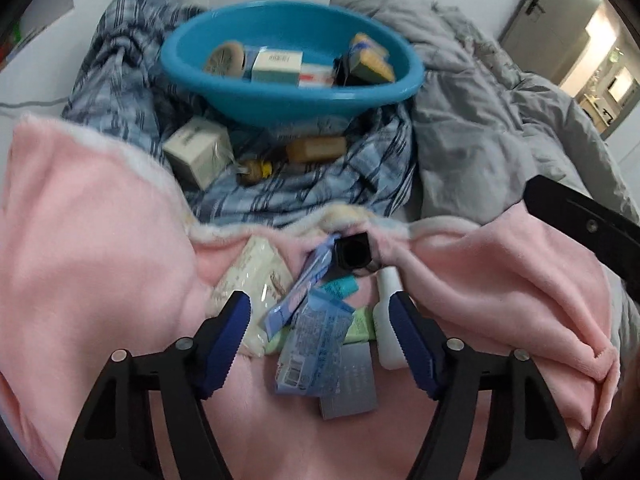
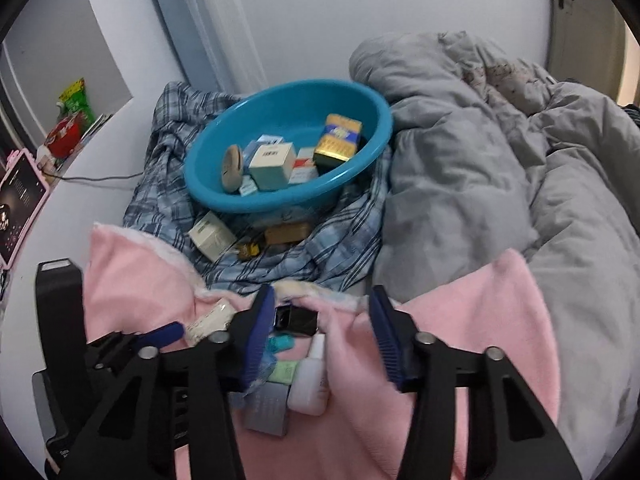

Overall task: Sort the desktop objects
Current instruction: 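Lower both tools toward the loose items on the pink blanket, then close the left tool on the blue printed packet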

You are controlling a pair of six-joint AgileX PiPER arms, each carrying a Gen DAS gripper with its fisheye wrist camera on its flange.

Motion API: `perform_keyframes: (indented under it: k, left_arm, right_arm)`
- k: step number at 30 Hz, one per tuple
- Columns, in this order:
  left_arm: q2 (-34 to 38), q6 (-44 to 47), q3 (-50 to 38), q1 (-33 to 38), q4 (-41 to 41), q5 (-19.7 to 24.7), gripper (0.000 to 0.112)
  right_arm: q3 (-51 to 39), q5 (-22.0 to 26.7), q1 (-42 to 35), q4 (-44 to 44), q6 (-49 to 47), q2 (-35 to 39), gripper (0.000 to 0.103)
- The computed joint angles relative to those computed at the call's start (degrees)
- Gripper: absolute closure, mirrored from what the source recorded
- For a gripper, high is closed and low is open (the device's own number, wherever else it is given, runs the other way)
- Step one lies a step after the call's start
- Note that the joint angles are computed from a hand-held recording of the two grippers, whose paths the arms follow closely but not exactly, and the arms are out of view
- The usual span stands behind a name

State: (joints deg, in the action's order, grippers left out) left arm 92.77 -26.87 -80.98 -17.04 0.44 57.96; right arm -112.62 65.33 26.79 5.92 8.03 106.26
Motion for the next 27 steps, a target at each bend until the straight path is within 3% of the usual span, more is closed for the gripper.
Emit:
perform_keyframes:
  k: [2, 10, 15, 17, 20, 27]
  left_arm:
    - [0.42, 1.02, 0.37, 0.44, -1.67, -0.28, 0.044]
    - [2.08, 3.83, 2.27, 0.75, -4.99, 0.96, 0.046]
    - [2.48, 1.56, 3.61, -1.87, -1.09, -0.13, 0.046]
    - [2.69, 2.68, 3.65, -1.64, -2.36, -0.52, 0.055]
    - [4.19, 4.17, 2.57, -1.2, -4.27, -0.17, 0.059]
    - [10.48, 8.58, -2.1, -1.29, -6.15, 3.71, 0.059]
  right_arm:
    - [0.84, -0.28, 0.0, 0.75, -0.68, -0.05, 0.07]
    - [1.73, -0.17, 0.11, 0.91, -0.44, -0.07, 0.07]
    - [1.84, 0.02, 0.11, 0.86, -0.22, 0.24, 0.07]
    - [1.79, 0.19, 0.02, 1.13, -0.36, 0.46, 0.07]
    - [2.08, 0.17, 0.12, 1.01, -0.49, 0.35, 0.07]
    - [2.18, 0.14, -0.08, 1.04, -0.3, 0.36, 0.07]
